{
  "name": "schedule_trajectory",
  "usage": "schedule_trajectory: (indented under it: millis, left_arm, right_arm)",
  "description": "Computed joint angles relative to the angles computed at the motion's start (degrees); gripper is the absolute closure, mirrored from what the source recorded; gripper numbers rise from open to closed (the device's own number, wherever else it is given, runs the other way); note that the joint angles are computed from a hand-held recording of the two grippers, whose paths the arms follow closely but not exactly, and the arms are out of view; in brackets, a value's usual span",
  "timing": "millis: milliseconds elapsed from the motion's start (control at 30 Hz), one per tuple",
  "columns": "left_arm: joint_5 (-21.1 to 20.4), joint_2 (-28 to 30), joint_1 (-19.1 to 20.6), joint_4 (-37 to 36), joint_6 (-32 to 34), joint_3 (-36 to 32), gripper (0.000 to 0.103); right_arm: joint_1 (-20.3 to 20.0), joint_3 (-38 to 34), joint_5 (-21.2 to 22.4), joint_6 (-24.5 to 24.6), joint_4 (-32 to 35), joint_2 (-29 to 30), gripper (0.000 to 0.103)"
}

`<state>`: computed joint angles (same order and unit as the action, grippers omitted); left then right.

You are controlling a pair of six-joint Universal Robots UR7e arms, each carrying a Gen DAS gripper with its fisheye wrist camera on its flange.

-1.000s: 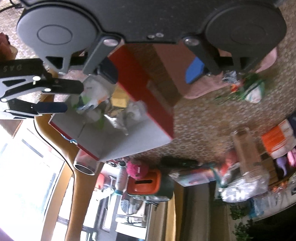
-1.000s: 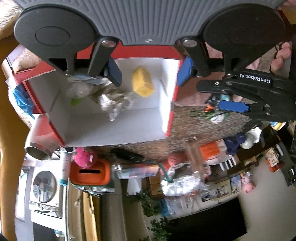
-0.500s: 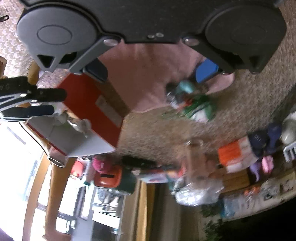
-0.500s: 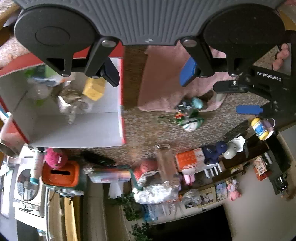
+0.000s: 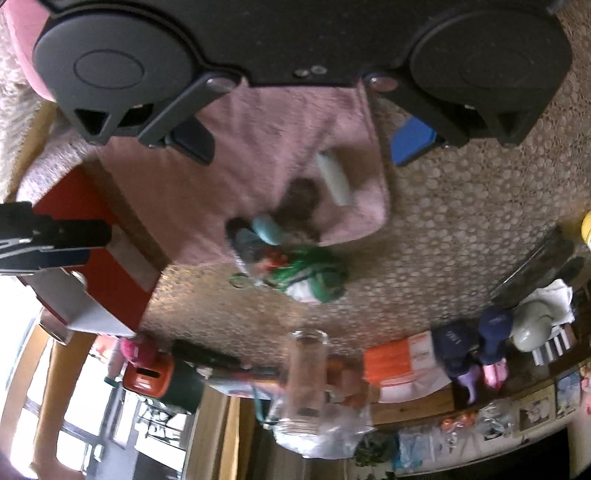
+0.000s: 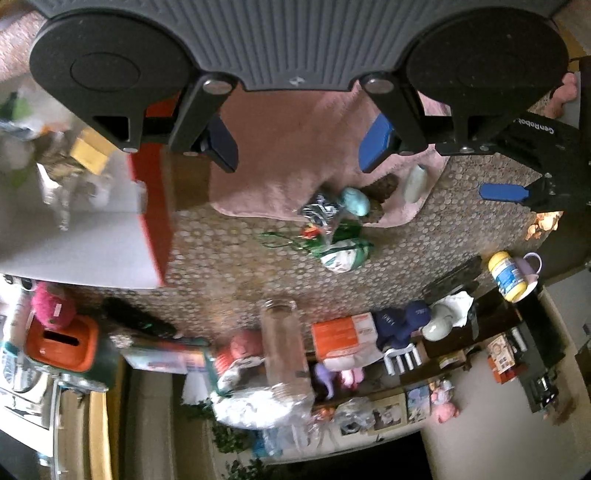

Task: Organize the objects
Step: 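Withdraw both open tools from the shoebox back to the towel, then grasp the pale green cylinder with the left tool while the right tool grasps the black bag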

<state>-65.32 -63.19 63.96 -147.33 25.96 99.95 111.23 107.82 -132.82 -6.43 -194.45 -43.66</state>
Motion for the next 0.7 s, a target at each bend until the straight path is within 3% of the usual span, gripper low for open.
schedule_trajectory:
  millis: [167, 467, 700]
  left_arm:
    - [-0.60, 1.50, 1.42, -2.80, 0.41, -1.01, 0.001]
    - [1.71, 5.04, 2.67, -3.82, -0.52, -3.63, 0.001]
    - [0.96, 6.48, 3.20, -5.36, -1.17, -4.34, 0.005]
  right_arm:
    - [-1.34, -4.79, 1.18, -0.59, 2.31, 3.09, 0.031]
    - [-3.73, -12.60, 2.21, 2.04, 7.57, 7.27, 0.031]
    - [-4.77, -18.17, 2.14, 4.08, 11.07, 10.41, 0.031]
